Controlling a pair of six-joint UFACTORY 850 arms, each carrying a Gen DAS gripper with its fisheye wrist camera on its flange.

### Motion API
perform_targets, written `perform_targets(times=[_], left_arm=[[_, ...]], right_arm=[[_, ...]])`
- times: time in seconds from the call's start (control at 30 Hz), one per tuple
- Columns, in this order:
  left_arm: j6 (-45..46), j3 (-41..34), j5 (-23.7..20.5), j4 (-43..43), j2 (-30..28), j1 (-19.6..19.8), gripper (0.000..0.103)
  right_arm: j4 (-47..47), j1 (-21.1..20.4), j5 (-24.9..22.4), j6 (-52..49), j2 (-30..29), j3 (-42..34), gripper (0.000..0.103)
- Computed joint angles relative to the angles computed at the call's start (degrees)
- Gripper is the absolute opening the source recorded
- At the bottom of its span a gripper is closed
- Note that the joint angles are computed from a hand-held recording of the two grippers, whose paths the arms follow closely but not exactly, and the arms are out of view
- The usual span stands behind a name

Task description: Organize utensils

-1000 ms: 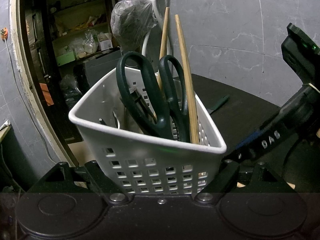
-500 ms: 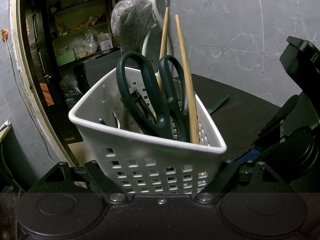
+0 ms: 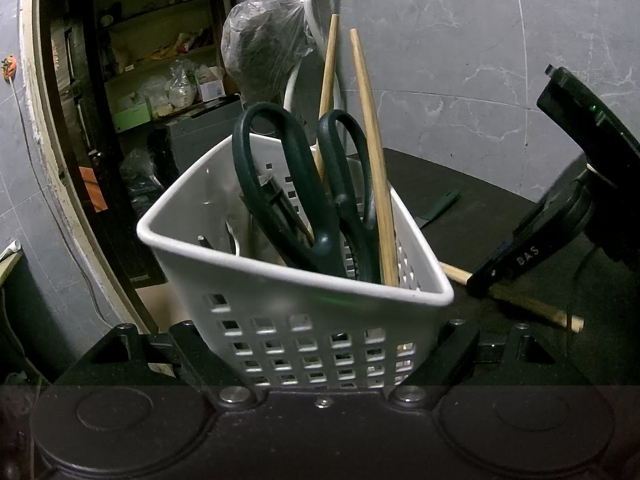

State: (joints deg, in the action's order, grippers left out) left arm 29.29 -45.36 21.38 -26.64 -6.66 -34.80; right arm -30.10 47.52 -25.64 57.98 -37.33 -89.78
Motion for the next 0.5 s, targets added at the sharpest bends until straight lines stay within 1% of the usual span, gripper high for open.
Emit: perform_targets(times=[0.03,0.1,0.2,0.27,0.3,0.37,0.43,0.5], left_arm=[[-0.08,0.04,0.04,0.12,0.01,0.01,0.085],[-0.48,0.06,0.06,0.57,-0.02,0.08,0.085],[-0.81,0.09,0.20,0.97,-0.09,0.16,0.086],[-0.81,0.11,0.22,0.95,-0.09,0.16,0.086],[-0.81,0.11,0.22,0.95,-0.09,0.16,0.086],[-0.79,0.09,0.19,0.94,-0.10,0.18,0.085],[-0.80,0.12,0.23,0.93,-0.10,0.16,0.085],[-0.80,0.12,0.23,0.93,-0.10,0.16,0.085]], right_arm=[[0.35,-0.08,-0.92,-2.87,-0.19,-0.38,0.014],[1.52,-0.45,-0.80,-10.26,-0.19,-0.31,0.014],[9.78,-1.90,0.03,-25.04,-0.15,-0.57,0.015],[16.52,-2.95,-0.91,-33.96,-0.93,-2.18,0.016],[18.75,-3.12,-2.00,-36.50,-1.25,-3.16,0.016],[20.66,-3.39,-3.80,-39.25,-2.32,-5.15,0.020],[20.82,-3.77,-5.81,-40.52,-4.45,-8.53,0.023],[20.73,-3.60,-6.62,-39.05,-4.94,-9.42,0.023]])
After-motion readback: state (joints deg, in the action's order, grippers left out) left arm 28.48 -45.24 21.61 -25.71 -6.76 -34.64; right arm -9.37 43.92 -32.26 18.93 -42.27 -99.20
